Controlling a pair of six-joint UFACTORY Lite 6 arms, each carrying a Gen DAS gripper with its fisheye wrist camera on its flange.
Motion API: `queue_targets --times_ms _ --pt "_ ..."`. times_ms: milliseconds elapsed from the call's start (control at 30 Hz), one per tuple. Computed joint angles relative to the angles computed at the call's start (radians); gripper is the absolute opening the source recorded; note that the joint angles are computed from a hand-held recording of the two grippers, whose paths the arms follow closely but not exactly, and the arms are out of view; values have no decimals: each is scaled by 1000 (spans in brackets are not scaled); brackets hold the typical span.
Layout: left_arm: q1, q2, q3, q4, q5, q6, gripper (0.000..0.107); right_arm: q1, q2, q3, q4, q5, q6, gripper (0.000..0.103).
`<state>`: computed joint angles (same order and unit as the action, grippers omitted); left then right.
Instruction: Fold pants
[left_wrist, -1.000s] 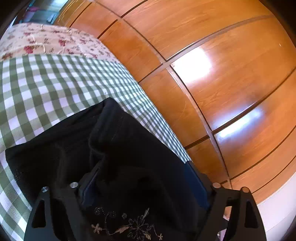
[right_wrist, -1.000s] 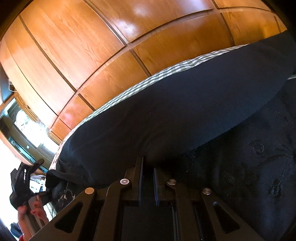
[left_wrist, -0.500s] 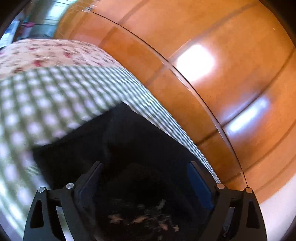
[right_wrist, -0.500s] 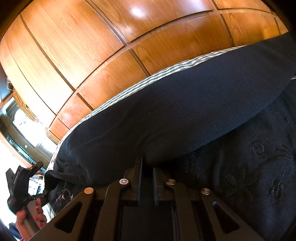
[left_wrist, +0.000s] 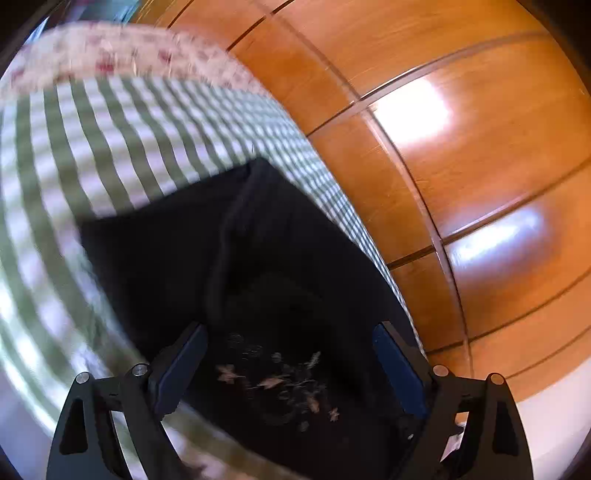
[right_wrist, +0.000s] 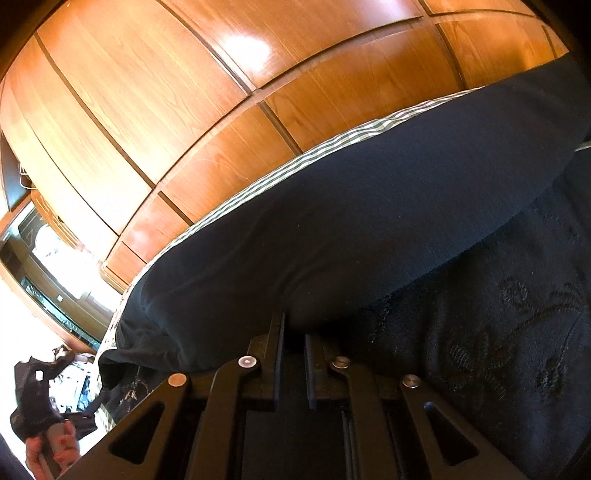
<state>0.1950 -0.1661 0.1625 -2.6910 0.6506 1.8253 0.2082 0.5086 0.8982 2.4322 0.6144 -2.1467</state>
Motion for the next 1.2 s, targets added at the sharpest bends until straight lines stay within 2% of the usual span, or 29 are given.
queue_targets --times_ms 100,167,233,267,300,367,500,600,700,833,900,1000,1200 --pt "-42 162 122 -124 -5 6 92 -11 0 -5 -16 13 10 8" --pt "-39 212 169 -169 -31 15 84 -16 -2 -8 -22 17 12 8" --pt "-47 221 192 -275 -49 62 62 -23 3 -8 -30 23 15 8" --pt "-46 228 217 -307 -100 87 30 -28 3 -8 -39 26 21 8" --pt "-38 252 245 -298 -137 89 26 -27 3 -7 -42 25 27 8" --pt "-13 266 244 -226 -102 52 22 -31 2 1 -65 14 52 8" --pt "1 152 197 -197 -117 127 19 -17 -41 7 -84 -41 89 8" --pt "41 20 157 -55 -134 86 19 -13 -162 -59 -62 -28 56 8" --pt "84 -117 106 75 -146 44 19 12 -311 -112 -87 -69 37 8" --pt "208 -220 38 267 -137 8 19 64 -494 -212 -120 -110 2 8" --pt "258 -160 43 300 -107 10 19 115 -554 -273 -72 -136 -68 8" --pt "387 -53 25 396 21 -14 19 171 -538 -334 53 -152 -189 8" --pt "420 44 -8 376 84 79 19 196 -459 -382 176 -105 -271 8"
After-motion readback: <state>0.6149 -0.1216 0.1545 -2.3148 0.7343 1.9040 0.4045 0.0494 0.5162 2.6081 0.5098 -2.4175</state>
